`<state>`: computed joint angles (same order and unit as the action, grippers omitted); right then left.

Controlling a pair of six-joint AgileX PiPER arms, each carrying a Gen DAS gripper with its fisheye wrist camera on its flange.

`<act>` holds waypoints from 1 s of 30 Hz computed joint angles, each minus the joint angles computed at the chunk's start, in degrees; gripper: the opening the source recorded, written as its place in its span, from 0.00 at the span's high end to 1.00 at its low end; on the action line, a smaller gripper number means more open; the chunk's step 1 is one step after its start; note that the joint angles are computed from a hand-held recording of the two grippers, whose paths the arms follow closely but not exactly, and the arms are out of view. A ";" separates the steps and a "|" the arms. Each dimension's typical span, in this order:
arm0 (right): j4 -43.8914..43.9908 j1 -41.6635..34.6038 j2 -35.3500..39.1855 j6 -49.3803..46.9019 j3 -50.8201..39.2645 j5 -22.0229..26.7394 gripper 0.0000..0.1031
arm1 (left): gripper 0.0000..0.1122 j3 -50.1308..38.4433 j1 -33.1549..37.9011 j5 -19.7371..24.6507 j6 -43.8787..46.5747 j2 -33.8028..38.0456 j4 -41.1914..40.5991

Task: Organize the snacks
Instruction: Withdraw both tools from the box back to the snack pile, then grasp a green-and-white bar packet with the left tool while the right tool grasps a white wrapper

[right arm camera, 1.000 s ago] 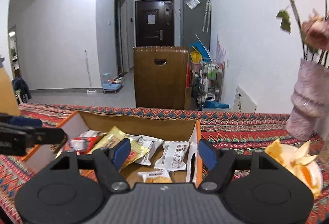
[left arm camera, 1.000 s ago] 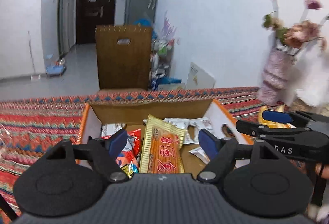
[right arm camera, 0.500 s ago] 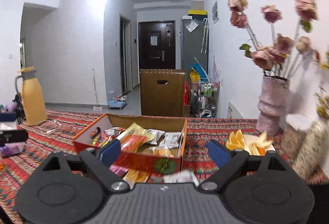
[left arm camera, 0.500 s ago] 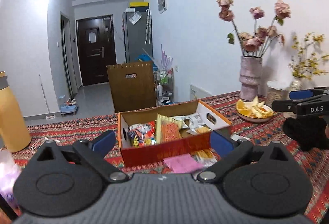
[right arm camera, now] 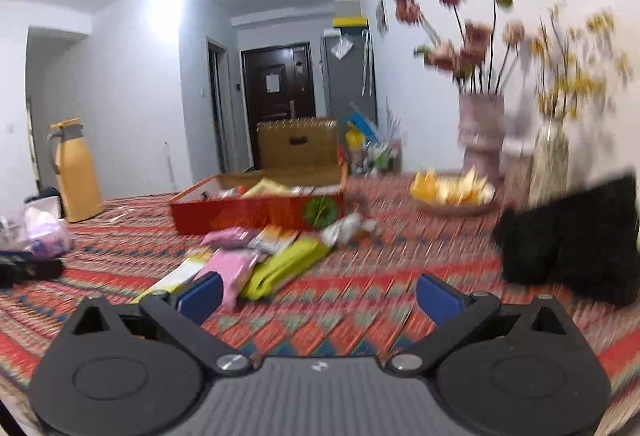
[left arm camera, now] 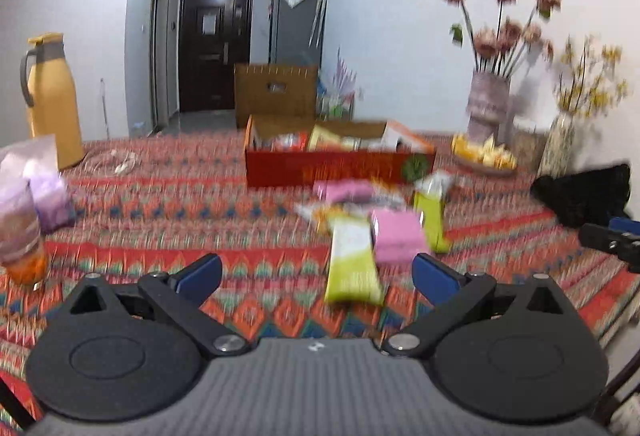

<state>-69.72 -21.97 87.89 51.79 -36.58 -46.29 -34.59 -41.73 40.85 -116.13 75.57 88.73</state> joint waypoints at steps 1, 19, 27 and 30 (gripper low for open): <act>1.19 0.21 0.11 -1.20 1.40 0.13 0.00 | 0.08 0.27 -0.71 0.60 -0.07 1.03 -0.84; 10.85 10.25 8.55 -9.34 -0.35 7.01 0.00 | 0.13 -9.30 7.37 -10.57 3.12 14.25 0.36; 7.92 13.87 15.77 -2.76 -13.68 14.11 0.00 | 0.30 -21.11 17.09 -20.19 12.42 24.22 -4.07; 0.84 14.78 19.58 7.32 -22.44 16.67 0.00 | 0.32 -24.77 20.16 -24.51 19.77 27.35 -10.61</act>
